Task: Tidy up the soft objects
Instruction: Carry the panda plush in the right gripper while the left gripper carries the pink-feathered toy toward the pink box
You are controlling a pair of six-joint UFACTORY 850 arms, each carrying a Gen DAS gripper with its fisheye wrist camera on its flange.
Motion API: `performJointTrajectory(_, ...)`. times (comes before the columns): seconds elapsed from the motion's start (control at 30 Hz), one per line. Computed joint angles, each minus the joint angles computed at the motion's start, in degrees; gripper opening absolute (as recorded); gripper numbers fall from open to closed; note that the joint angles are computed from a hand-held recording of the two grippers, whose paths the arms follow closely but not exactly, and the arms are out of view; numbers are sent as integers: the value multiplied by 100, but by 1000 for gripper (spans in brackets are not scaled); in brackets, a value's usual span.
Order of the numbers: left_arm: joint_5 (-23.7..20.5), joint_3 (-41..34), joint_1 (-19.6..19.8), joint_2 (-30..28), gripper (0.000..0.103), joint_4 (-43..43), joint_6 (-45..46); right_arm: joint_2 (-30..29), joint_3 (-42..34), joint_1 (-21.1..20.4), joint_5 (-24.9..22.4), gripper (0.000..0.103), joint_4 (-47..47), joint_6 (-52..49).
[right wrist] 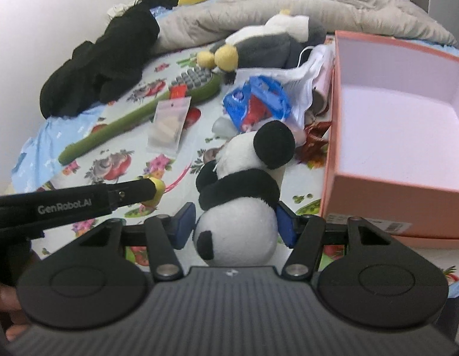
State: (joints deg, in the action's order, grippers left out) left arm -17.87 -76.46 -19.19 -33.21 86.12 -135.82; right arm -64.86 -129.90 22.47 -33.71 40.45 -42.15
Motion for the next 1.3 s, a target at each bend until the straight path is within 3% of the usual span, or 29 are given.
performJointTrajectory(0.33,-478,-257,-361,316,25,-569,848,783,901,-126,301,61,810,-899)
performJointTrajectory(0.7,-683,-667,-618,393,25,-512,1017,1374,1454,-339,621,61,1510,-1524)
performJointTrajectory(0.97,-468,-1286,-705,89,20,-763,1589,1642,1783,-609,993,61,1721,-1575)
performJointTrajectory(1.07,-314,-1569,-708,-130,13,-932,1851,1665,1846,-704,1160,61,1711,-1519)
performJointTrajectory(1.2,-175,-1874,-667,-490,13,-1559,2464,1610,1864,-852,1273,61,1584,-1232)
performJointTrajectory(1.3,73,-1870,-582,-673,13,-2601,3242,1505,1840,-936,1268,61,1213,-803)
